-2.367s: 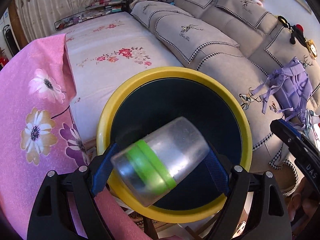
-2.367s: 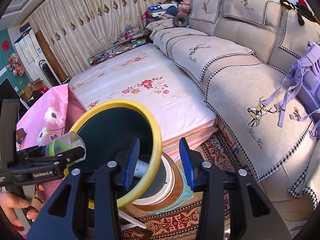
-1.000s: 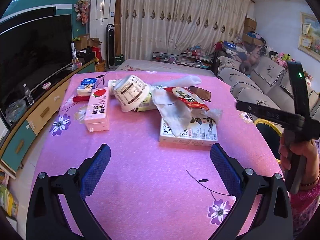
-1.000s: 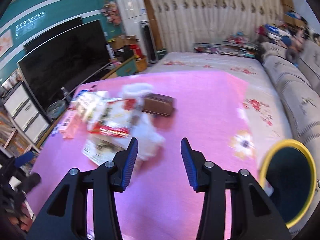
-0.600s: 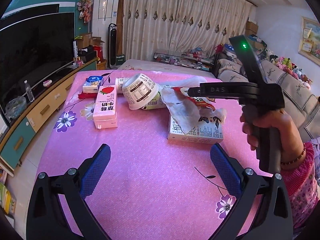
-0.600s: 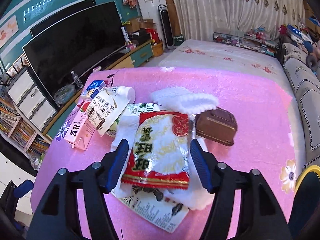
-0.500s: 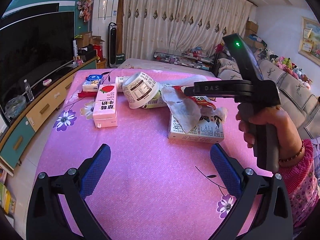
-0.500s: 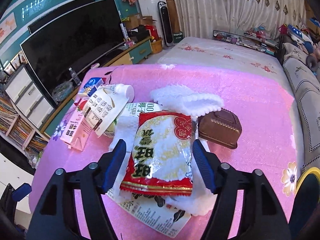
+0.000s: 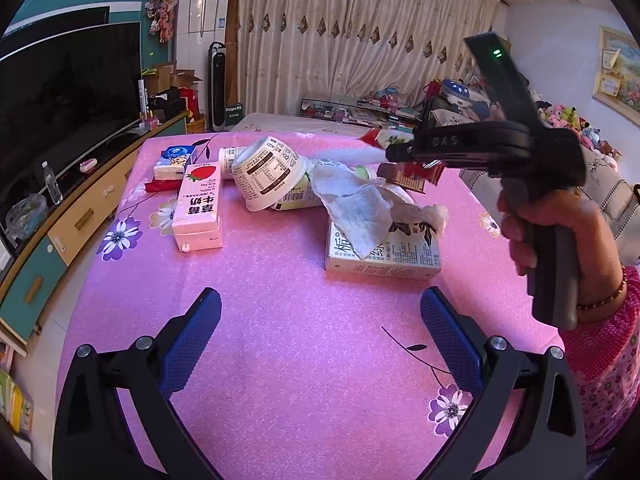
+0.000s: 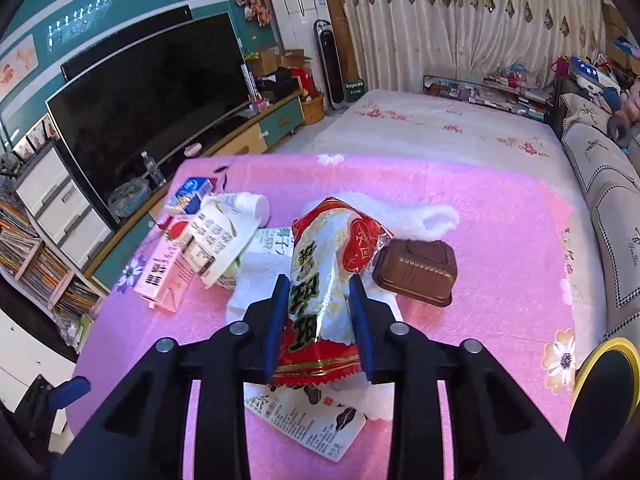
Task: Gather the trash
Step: 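Carry the snack wrapper to the yellow bin and release it with the right tool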
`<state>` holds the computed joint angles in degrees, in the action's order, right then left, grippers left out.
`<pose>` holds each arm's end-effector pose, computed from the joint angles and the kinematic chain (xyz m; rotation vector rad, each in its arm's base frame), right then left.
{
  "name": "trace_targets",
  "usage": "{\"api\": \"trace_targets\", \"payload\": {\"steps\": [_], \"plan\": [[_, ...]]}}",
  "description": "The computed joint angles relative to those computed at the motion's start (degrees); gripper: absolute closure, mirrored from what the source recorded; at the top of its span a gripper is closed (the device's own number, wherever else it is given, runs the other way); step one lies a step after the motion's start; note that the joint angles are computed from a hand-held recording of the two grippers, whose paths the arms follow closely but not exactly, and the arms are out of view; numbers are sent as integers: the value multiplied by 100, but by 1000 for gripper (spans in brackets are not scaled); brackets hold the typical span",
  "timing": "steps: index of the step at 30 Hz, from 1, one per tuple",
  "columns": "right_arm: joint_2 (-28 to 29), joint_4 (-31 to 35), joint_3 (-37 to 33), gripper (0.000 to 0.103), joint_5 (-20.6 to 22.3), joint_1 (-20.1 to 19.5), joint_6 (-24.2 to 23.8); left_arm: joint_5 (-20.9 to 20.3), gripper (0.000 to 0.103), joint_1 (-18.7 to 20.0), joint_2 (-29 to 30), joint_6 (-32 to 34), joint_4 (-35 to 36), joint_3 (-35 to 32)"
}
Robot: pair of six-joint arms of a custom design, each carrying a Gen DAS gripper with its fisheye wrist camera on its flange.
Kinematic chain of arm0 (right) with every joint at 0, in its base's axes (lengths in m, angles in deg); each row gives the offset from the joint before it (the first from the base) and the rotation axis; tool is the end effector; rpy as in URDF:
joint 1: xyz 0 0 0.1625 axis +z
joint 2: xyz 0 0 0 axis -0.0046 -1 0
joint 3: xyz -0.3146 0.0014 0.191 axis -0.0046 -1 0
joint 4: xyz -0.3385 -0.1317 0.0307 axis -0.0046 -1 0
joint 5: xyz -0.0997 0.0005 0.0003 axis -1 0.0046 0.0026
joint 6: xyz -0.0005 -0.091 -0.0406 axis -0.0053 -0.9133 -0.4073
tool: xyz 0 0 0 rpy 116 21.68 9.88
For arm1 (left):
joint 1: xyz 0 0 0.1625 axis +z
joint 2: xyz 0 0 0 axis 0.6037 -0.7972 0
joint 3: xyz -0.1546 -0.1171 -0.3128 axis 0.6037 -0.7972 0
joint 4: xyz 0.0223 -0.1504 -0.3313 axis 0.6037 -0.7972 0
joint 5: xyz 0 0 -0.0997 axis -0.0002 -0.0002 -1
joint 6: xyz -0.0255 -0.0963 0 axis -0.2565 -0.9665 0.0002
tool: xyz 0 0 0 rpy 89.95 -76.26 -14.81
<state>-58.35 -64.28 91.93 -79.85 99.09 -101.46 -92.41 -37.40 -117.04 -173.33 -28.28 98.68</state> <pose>0.1750 -0.4142 0.3373 0.9316 -2.5502 0.6539 -0.3932 -0.2074 0.0705 0.2763 2.2491 -1.0841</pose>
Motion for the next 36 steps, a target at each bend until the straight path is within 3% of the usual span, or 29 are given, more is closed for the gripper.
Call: {"api": "trace_targets", "payload": {"steps": [8,16,23,31,36], "plan": [[-1158,787,380,74,498,-273,-391,-6,5,26,87,204,-264,0],[-2269,824,736,73,644,-900,-727,-20,5,50,292,497,-564,-87],[-2693,682,555,73,969,-2243,-1031,-6,5,89,456,627,-561,-274],[-2439,192,181,73,1348,-3850,-1211,-43,5,207,809,1042,-882,-529],[-2094,-77,-30,72,1430,-4472,-1300,-68,5,278,1044,1345,-1078,-725]]}}
